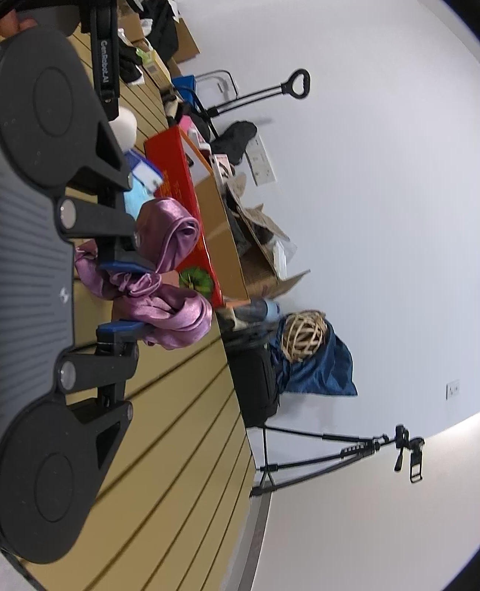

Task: Collect trash
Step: 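Close the left gripper on the white foam roll while the right gripper holds the scrunchie, then carry the scrunchie and foam roll down off the table toward the black bin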

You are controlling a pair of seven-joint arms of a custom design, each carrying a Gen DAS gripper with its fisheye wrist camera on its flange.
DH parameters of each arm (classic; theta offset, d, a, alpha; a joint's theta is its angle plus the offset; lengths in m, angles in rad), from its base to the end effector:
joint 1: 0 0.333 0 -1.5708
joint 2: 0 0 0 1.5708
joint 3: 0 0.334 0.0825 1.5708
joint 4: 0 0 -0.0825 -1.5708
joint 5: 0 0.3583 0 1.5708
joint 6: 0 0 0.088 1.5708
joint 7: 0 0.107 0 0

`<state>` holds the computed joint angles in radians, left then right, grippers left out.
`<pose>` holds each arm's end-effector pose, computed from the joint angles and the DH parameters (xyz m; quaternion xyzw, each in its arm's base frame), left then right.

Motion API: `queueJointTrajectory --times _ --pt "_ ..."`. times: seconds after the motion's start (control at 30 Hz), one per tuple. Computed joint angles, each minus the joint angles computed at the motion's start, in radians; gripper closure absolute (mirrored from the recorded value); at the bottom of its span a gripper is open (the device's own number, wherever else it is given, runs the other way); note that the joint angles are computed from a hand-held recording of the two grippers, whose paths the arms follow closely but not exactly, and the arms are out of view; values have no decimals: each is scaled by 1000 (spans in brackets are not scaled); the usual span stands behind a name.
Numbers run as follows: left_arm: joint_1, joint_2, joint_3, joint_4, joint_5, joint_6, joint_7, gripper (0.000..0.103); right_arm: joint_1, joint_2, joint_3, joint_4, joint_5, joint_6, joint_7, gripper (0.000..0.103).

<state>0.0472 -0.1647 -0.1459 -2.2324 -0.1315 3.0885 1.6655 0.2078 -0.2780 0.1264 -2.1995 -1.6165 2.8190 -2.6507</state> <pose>0.5163 -0.0456 0.5955 -0.5929 0.6406 -0.3624 0.3268 0.4295 0.2083 0.5818 -0.4728 0.6542 -0.3559 0.4710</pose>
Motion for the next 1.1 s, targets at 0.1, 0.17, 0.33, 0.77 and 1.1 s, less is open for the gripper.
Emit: queueJointTrajectory --times 0.1,0.17,0.33,0.77,1.1 --pt "-50 29 36 25 -71 5 64 0 -9 -19 -8 -25 10 -9 0 79" --pt "-31 46 17 29 -47 38 51 0 -17 -31 -11 -41 15 -17 3 79" --pt "34 69 -39 34 88 71 -47 15 -33 -45 -12 -59 24 -25 10 78" --pt "-112 94 61 79 -331 -21 299 73 -37 -42 -13 -60 13 -17 15 78" --pt "-139 56 74 53 -453 -14 419 73 -35 -48 -15 -69 8 -11 6 78"
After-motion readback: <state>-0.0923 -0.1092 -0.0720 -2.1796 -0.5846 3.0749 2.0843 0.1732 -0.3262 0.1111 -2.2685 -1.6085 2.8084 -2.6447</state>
